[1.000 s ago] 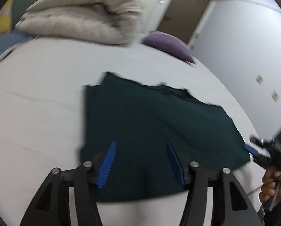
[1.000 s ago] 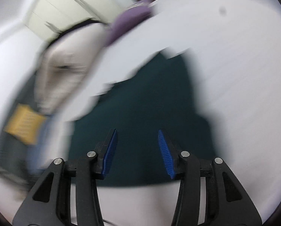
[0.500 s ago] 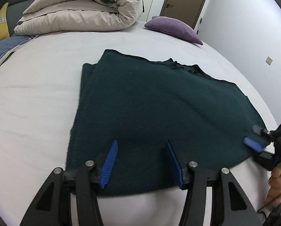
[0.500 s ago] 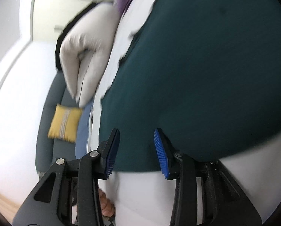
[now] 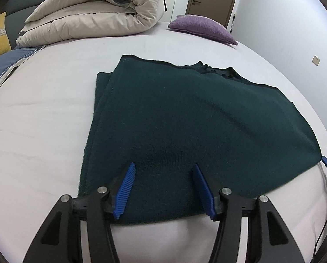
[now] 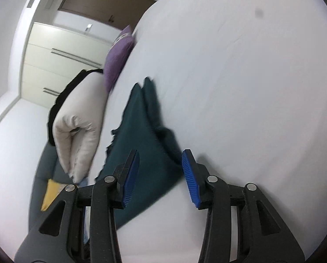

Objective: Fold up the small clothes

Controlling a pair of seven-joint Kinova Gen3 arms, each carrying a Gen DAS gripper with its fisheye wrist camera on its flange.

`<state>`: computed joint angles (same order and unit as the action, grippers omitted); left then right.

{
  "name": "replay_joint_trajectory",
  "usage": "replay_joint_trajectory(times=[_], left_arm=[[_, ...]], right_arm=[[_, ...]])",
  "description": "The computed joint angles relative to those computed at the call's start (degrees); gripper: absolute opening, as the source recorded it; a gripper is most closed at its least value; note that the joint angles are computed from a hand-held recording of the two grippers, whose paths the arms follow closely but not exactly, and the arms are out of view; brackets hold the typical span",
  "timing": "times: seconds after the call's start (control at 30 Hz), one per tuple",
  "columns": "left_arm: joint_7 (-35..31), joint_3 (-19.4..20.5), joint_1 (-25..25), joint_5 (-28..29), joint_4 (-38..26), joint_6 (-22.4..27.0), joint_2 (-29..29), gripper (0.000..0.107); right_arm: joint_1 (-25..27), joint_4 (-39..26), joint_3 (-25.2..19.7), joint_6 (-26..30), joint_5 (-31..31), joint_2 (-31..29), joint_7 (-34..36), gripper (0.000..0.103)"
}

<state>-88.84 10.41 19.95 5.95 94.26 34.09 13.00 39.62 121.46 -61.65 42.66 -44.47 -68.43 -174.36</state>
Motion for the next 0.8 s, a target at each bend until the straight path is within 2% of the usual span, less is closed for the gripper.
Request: replay_joint_trajectory(times=[0.13,0.23,0.37,0.6,0.8], left_arm=[[0.3,-0.1,0.4,-0.6,-0.2,0.1,0.1,0.06],[0.4,-0.2,0.7,-1.1,-0.2,0.0,0.2,0.062],[0.0,0.1,0.3,-0.6,-0.3,0.2,0.2,0.062],[-4.2,0.9,-3.0,5.1,1.0,0.6,-1.8,0.064],[-6.5,-0.1,-7.0,9.8,2.3,1.7,-4.4,0.064]], right_arm=[[-1.7,-2.9,2.5,4.5,3.6,0.9,1.6,0.04],[1.8,-7.4,0.0,3.7,4.8,5.6,4.0,0.04],[3.2,-10.3,-0.5,5.9,5.0,6.2,5.0,0.049],[1.0,-8.2,2.5,8.4,5.5,5.3,4.8,0.052],[-0.6,-6.1,4.5,9.4,7.6,5.4,4.9,0.053]])
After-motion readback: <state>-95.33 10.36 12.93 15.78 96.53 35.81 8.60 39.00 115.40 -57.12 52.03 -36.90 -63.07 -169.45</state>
